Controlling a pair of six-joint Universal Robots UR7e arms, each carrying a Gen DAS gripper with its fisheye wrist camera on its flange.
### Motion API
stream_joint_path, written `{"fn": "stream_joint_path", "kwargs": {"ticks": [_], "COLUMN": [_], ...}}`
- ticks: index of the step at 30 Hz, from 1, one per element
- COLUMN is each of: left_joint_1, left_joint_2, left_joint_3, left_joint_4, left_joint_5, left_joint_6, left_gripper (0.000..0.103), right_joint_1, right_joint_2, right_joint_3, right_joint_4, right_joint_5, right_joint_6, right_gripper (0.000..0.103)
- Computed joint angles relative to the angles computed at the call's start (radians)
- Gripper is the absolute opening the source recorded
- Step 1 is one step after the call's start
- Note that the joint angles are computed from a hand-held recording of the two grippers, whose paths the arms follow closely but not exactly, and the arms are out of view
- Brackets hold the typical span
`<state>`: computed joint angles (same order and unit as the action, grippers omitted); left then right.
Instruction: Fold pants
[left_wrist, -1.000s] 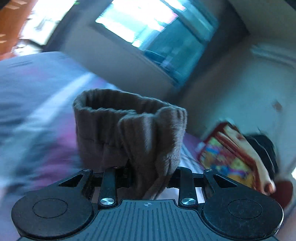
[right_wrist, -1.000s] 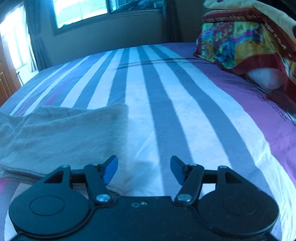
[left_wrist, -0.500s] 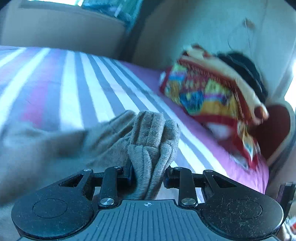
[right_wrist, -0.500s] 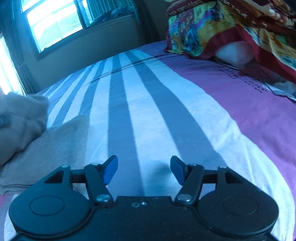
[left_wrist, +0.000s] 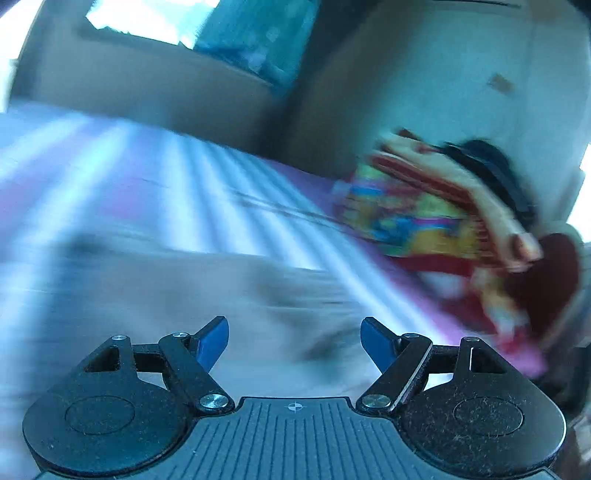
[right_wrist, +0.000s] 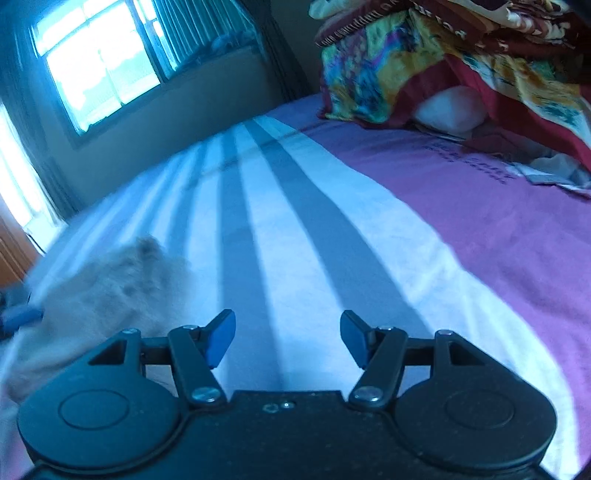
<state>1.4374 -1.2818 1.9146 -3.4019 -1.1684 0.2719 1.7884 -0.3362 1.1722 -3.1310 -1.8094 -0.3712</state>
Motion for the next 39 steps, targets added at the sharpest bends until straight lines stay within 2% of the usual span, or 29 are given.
{"fn": "stream_joint_path", "kwargs": {"ticks": [1,5,8,12,14,16,17,19,21,25,28,29,30,31,33,34,35,36,37,38,39], "left_joint_1": [0.001,0.016,0.047,0.059,0.07,0.067,0.083,0.093,0.102,0.122,0.122,0.122,0.121,0.12,0.122,0.126,0.13,0.132,0.133,0.134,0.136], "left_joint_2": [-0.043,-0.155,-0.186,-0.12,-0.072,0.006,0.006,0.01,0.012,0.015,0.023,0.028,0.033,0.038,0.043,0.044,0.043,0.044,0.043,0.043,0.045], "left_joint_3": [0.054,0.215,0.259,0.22,0.174,0.103,0.105,0.117,0.121,0.118,0.118,0.116,0.116,0.115,0.114,0.113,0.112,0.11,0.109,0.108,0.107], "left_joint_4": [-0.041,-0.131,-0.106,-0.12,-0.141,-0.175,-0.185,-0.218,-0.228,-0.221,-0.234,-0.241,-0.25,-0.259,-0.268,-0.267,-0.264,-0.261,-0.256,-0.253,-0.255], "left_joint_5": [0.056,0.197,0.208,0.237,0.249,0.296,0.263,0.239,0.217,0.172,0.171,0.172,0.176,0.177,0.169,0.159,0.15,0.144,0.14,0.137,0.135], "left_joint_6": [0.025,0.056,0.062,0.132,0.128,0.111,0.078,0.073,0.064,0.035,0.036,0.039,0.041,0.043,0.042,0.037,0.029,0.021,0.015,0.012,0.01], "left_gripper": [0.078,0.078,0.078,0.078,0.078,0.078,0.078,0.078,0.078,0.078,0.078,0.078,0.078,0.078,0.078,0.078,0.078,0.078,0.078,0.078,0.078], "right_joint_1": [0.001,0.016,0.039,0.053,0.055,0.055,0.055,0.058,0.063,0.082,0.1,0.104,0.102,0.095,0.082,0.081,0.083,0.087,0.087,0.078,0.066], "right_joint_2": [0.003,0.039,0.077,0.108,0.113,0.116,0.121,0.136,0.157,0.243,0.297,0.308,0.304,0.279,0.221,0.208,0.205,0.214,0.225,0.225,0.206], "right_joint_3": [-0.005,-0.043,-0.078,-0.126,-0.138,-0.141,-0.141,-0.152,-0.183,-0.335,-0.426,-0.448,-0.438,-0.389,-0.267,-0.241,-0.23,-0.244,-0.272,-0.279,-0.251], "right_joint_4": [0.009,0.049,0.058,0.123,0.152,0.168,0.148,0.138,0.16,0.288,0.331,0.343,0.327,0.27,0.132,0.109,0.1,0.126,0.188,0.233,0.237], "right_joint_5": [0.026,0.113,0.115,0.122,0.136,0.161,0.169,0.186,0.196,0.14,0.079,0.071,0.092,0.154,0.26,0.266,0.238,0.172,0.124,0.118,0.154], "right_joint_6": [0.007,0.036,0.028,0.048,0.077,0.108,0.112,0.105,0.083,0.085,0.088,0.098,0.097,0.091,0.072,0.074,0.075,0.084,0.11,0.152,0.19], "right_gripper": [0.062,0.062,0.062,0.062,0.064,0.068,0.066,0.05,0.045,0.046,0.046,0.039,0.027,0.024,0.024,0.024,0.025,0.03,0.032,0.032,0.037]}}
